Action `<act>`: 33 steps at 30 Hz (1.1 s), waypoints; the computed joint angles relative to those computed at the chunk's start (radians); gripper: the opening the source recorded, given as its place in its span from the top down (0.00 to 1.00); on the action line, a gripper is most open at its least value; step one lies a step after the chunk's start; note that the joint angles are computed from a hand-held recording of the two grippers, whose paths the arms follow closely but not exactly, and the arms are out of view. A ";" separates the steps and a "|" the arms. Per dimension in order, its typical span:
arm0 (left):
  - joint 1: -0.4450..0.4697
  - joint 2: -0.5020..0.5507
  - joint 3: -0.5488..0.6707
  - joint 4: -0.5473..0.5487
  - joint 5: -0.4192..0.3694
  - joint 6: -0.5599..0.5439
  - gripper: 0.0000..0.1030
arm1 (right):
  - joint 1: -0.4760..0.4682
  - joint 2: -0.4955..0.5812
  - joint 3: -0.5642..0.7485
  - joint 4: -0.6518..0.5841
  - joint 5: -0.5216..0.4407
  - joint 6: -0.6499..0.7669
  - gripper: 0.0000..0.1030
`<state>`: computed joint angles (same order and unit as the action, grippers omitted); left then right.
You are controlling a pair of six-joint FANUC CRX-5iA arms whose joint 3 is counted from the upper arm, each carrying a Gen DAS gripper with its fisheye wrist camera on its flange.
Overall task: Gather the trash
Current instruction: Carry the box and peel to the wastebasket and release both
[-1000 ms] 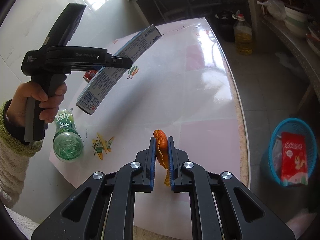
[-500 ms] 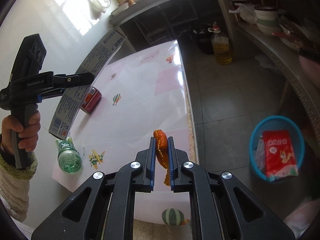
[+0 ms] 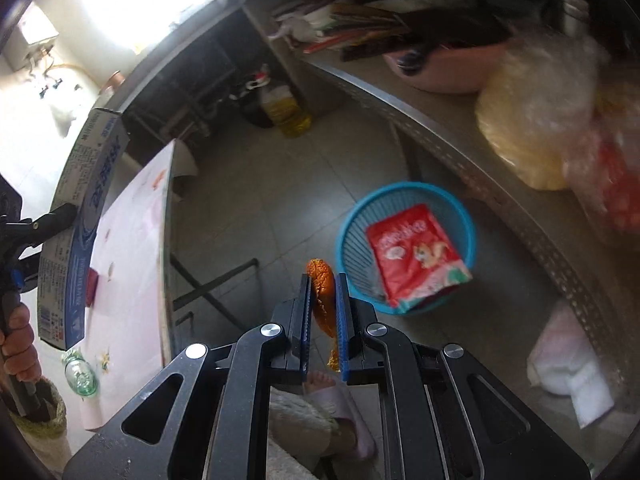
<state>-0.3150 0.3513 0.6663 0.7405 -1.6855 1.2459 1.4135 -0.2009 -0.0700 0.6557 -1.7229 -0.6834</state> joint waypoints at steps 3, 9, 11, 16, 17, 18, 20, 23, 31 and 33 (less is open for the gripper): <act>-0.056 0.014 -0.026 0.006 0.015 0.043 0.54 | 0.035 -0.047 -0.053 -0.035 -0.026 -0.113 0.91; -0.168 0.090 0.021 -0.051 0.042 0.166 0.53 | 0.049 -0.094 -0.113 -0.067 -0.008 -0.221 0.90; -0.198 0.137 0.073 -0.068 0.042 0.214 0.53 | 0.056 -0.108 -0.130 -0.068 -0.003 -0.240 0.90; -0.250 0.229 0.186 -0.146 0.020 0.332 0.29 | 0.070 -0.132 -0.156 -0.073 -0.004 -0.273 0.90; -0.251 0.224 0.169 -0.143 0.024 0.339 0.29 | 0.076 -0.134 -0.159 -0.072 -0.007 -0.280 0.90; -0.251 0.213 0.145 -0.137 0.028 0.334 0.29 | 0.080 -0.136 -0.160 -0.073 -0.012 -0.286 0.90; -0.244 0.196 0.122 -0.142 0.025 0.305 0.29 | 0.084 -0.139 -0.164 -0.080 -0.017 -0.293 0.90; -0.225 0.160 0.086 -0.138 0.022 0.251 0.29 | 0.078 -0.150 -0.180 -0.097 -0.004 -0.295 0.90; -0.122 0.001 -0.070 -0.089 0.055 0.082 0.29 | -0.081 -0.119 -0.177 -0.129 0.081 -0.098 0.86; -0.084 -0.050 -0.125 -0.072 0.062 0.042 0.27 | -0.158 -0.088 -0.153 -0.141 0.080 0.000 0.82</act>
<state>-0.3990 0.3016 0.5416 0.6690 -1.6235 1.2877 1.2558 -0.2887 -0.2229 0.5149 -1.6424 -0.6838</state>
